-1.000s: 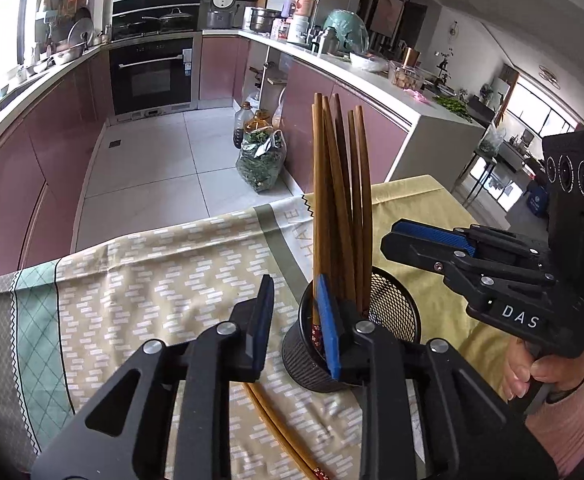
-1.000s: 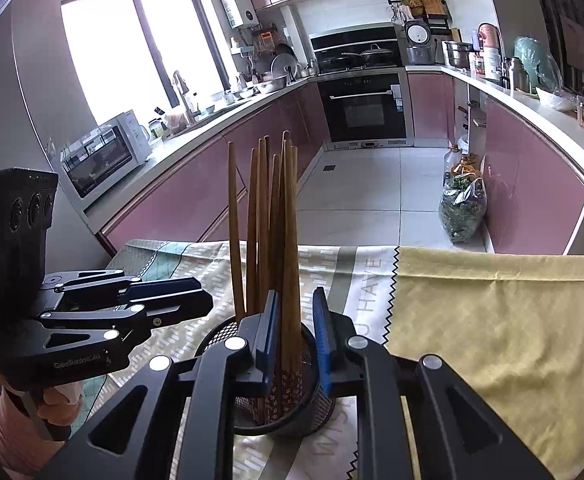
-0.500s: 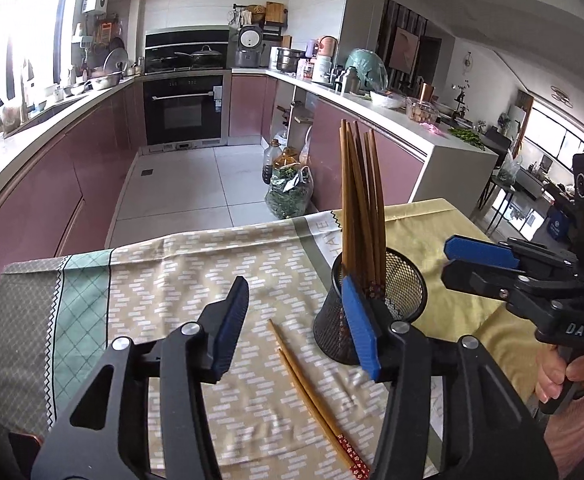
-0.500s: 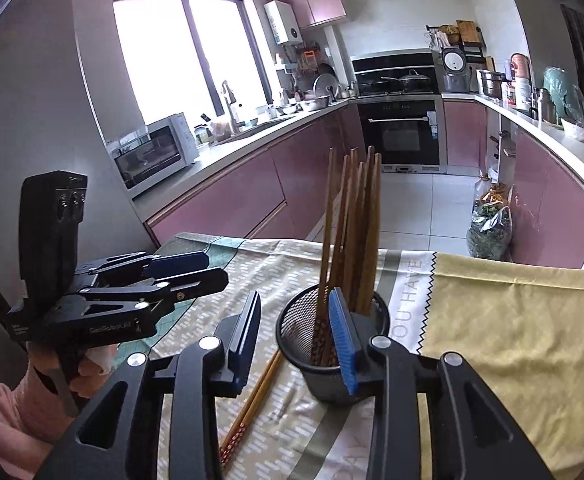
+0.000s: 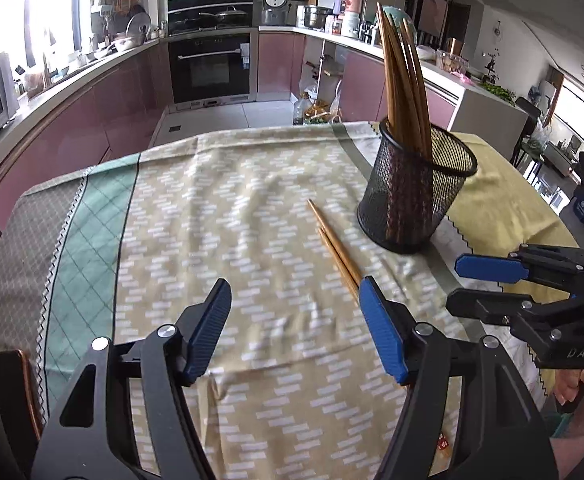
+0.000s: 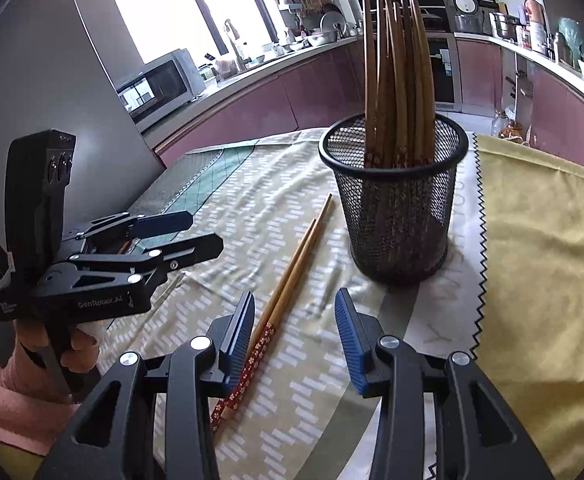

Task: Organize utensils
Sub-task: 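Move both tools back toward the last two chopsticks on the cloth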

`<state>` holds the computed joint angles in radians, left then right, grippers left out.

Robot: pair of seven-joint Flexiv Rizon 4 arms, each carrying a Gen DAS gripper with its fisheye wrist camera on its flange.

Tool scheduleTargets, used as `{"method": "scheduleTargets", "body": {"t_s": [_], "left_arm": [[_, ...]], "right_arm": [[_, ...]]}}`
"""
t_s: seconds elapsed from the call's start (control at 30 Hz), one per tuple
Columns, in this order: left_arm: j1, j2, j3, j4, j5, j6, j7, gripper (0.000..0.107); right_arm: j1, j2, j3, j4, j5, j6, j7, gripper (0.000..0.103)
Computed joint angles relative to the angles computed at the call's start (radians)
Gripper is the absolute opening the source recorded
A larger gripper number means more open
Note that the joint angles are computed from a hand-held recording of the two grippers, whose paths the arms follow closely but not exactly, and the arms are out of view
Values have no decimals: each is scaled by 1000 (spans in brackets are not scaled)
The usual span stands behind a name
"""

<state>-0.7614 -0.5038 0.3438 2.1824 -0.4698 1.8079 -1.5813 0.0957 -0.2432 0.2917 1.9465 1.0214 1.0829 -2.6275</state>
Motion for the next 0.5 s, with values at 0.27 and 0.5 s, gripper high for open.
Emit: {"method": "scheduleTargets", "body": {"t_s": [0.27, 0.5], "left_arm": [[74, -19, -109, 4, 53, -14, -22, 66], [92, -38, -127, -29, 106, -59, -64, 66]], "right_arm": [[-1, -8, 3, 25, 3, 21, 26, 46], [-11, -10, 1, 25, 10, 6, 22, 46]]}}
